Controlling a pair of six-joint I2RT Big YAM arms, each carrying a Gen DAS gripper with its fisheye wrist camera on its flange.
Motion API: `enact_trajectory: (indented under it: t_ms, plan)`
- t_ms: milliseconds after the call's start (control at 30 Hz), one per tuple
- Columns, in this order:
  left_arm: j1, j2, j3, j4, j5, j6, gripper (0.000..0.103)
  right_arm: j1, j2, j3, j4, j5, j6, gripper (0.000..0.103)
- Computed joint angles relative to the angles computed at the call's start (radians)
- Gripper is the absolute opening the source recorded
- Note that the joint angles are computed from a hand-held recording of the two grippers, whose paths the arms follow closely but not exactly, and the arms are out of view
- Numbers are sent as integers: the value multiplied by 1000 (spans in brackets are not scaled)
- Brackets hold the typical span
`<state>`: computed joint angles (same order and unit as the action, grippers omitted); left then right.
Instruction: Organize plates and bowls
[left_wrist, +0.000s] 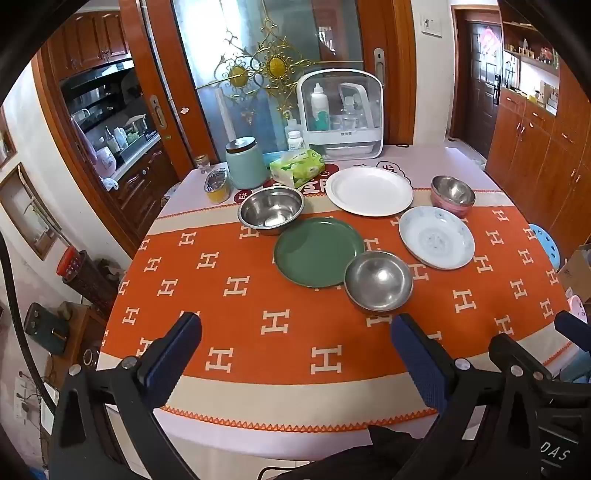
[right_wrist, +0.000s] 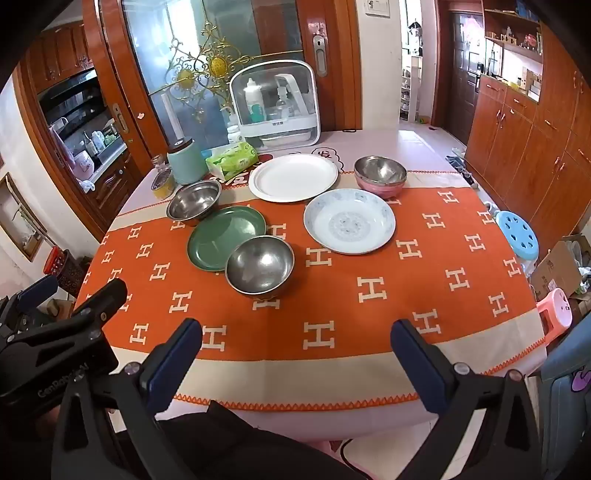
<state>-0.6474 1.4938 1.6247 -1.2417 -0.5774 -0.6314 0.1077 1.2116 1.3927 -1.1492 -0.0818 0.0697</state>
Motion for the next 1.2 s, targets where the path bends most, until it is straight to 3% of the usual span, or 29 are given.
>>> enact_trajectory:
  t_ms: [967, 1200]
  plan:
    - [-25, 34, 30, -10, 8, -35, 102, 8, -5, -1, -6, 11, 6, 102]
    - [-8, -13, -21, 27, 45, -8, 100, 4, -17, -9, -10, 15, 4, 102]
